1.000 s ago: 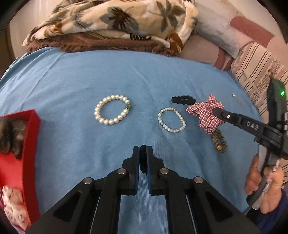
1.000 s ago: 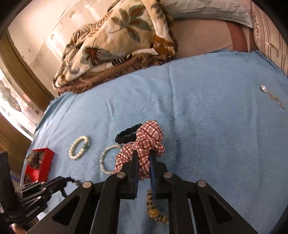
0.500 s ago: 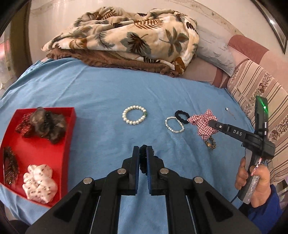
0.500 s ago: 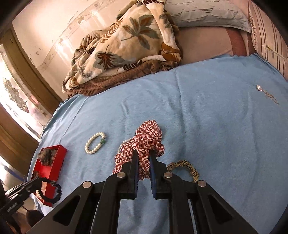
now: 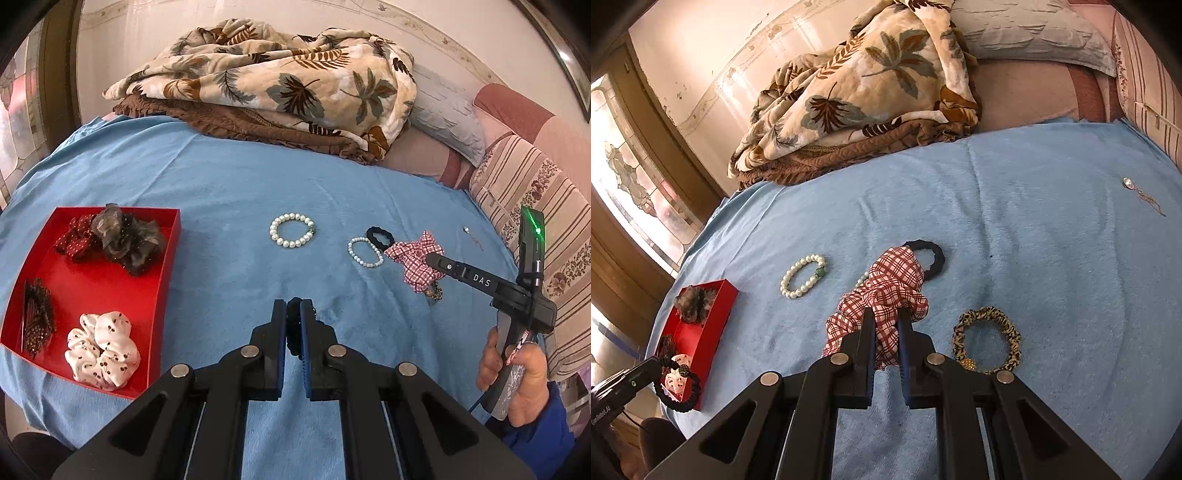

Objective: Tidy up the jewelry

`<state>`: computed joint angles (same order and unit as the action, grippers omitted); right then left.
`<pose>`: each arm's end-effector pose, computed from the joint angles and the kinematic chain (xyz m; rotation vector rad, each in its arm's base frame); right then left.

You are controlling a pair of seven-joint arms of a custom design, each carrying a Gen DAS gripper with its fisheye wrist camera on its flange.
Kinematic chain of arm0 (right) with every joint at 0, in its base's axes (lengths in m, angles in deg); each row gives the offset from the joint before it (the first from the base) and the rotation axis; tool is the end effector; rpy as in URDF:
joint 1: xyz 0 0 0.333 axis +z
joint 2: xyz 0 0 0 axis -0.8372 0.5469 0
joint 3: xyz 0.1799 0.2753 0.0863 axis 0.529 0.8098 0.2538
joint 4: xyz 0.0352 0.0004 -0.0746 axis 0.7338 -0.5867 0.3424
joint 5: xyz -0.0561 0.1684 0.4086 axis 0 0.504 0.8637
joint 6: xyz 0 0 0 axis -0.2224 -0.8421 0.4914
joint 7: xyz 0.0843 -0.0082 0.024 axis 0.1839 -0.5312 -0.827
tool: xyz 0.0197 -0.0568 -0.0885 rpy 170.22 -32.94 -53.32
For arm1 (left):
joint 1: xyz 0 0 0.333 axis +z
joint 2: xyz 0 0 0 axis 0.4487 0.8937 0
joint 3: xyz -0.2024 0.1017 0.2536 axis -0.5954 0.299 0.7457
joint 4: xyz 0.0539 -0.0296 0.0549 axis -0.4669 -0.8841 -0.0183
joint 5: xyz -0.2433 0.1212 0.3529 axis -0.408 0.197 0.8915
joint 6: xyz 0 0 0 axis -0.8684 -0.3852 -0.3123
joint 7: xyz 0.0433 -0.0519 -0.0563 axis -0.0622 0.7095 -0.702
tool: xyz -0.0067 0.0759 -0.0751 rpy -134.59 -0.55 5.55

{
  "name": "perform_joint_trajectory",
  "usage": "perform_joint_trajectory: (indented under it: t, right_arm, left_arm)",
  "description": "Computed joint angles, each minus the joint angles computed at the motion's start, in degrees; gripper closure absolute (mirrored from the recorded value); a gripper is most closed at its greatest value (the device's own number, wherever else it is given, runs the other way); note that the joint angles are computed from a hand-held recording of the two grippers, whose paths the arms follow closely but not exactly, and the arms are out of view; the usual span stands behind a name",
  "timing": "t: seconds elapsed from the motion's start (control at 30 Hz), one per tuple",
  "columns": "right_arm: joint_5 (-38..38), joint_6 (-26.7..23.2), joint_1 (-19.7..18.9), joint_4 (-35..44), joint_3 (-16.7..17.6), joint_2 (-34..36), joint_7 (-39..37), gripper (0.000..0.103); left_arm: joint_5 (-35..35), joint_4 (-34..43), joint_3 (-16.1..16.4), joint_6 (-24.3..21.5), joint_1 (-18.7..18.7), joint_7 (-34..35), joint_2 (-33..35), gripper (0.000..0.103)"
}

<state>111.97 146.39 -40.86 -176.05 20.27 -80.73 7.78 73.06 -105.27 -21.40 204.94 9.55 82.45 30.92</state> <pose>0.5859 0.1301 0.4919 -1.7541 1.4877 -0.1842 0.4437 -0.3935 0.5643 -2.0130 1.6493 -0.8525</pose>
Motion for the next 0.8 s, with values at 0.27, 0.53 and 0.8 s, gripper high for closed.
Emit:
perform_joint_trajectory:
  t: [0.27,0.53,0.8]
  right_arm:
    - [-0.37,0.81,0.33,-0.97,0.05,-0.84,-0.51,0.091]
    - [-3.63,2.96,2.54,-3.94,0.15,-2.99,0.00,0.091]
    - [-7.53,4.51,6.83,-8.27,-0.45,-7.09,1.41,0.091]
  left_arm:
    - [0.71,-0.07,-0.34,-1.33,-0.53,-0.05,0.21,0.096]
    - [1.16,-4.19,-0.09,-1.23,1.01,-0.64,-5.35,0.096]
    - [-2.22,-13.03,0.02,-3.07,6.68,2.73,-17.61,0.096]
